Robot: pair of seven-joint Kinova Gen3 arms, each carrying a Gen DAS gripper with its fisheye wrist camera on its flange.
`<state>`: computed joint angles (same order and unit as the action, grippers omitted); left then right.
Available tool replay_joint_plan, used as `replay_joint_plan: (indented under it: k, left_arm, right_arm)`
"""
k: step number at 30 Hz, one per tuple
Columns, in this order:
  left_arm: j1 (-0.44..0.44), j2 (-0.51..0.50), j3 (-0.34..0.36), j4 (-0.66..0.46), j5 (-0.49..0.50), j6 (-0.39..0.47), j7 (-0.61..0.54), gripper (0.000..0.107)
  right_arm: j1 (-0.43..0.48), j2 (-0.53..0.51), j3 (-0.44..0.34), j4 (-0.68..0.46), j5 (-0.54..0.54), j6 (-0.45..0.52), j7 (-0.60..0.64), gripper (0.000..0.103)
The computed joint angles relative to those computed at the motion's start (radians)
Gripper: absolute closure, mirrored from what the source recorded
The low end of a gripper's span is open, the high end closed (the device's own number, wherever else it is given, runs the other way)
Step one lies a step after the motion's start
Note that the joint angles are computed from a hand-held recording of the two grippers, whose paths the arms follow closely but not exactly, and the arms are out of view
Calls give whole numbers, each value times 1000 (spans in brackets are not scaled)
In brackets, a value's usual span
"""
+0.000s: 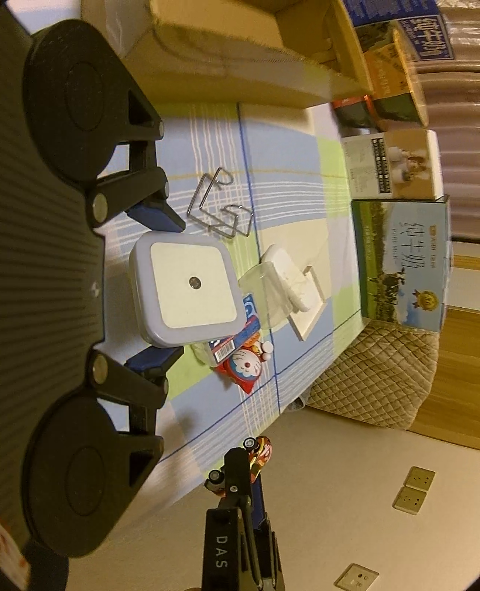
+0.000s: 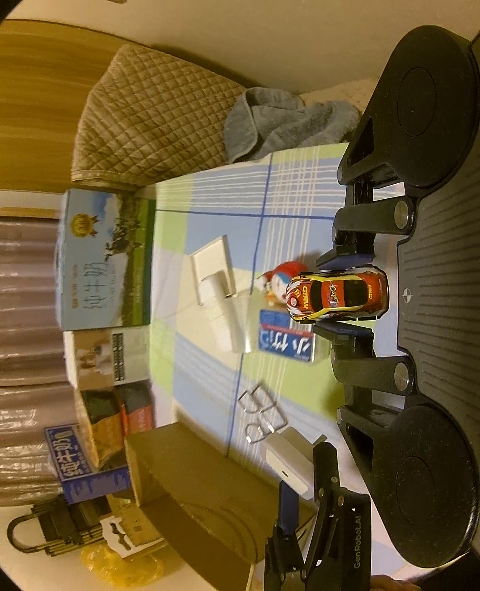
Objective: Organize rigid objects
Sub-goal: 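Carry the night-light and toy car into the cardboard box and release them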
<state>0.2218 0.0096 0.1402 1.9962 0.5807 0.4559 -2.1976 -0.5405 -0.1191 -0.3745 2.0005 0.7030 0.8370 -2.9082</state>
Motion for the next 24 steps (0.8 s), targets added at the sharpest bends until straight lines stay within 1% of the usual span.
replay_joint_plan:
  k: [5,8,12,16,18,21,24]
  left_arm:
    - [-3,-61,-26,4,-3,32,-6,47]
    - [-5,-91,-62,-1,34,69,-50,47]
    - [-19,-136,-108,-16,39,115,-87,47]
    - [-49,-171,-175,-40,64,174,-148,47]
    - [-75,-179,-202,-58,61,199,-173,47]
    - [-122,-183,-242,-87,49,230,-208,47]
    - [-173,-167,-289,-125,59,273,-265,47]
  right_arm:
    - [-25,0,-31,-48,20,56,-14,76]
    - [-44,9,-43,-83,38,80,-23,76]
    - [-80,41,-47,-144,70,98,-28,76]
    - [-127,91,-32,-214,109,91,-33,76]
    - [-156,124,-17,-256,129,83,-27,76]
    - [-197,183,15,-329,141,56,5,76]
    - [-234,251,48,-408,147,22,31,76]
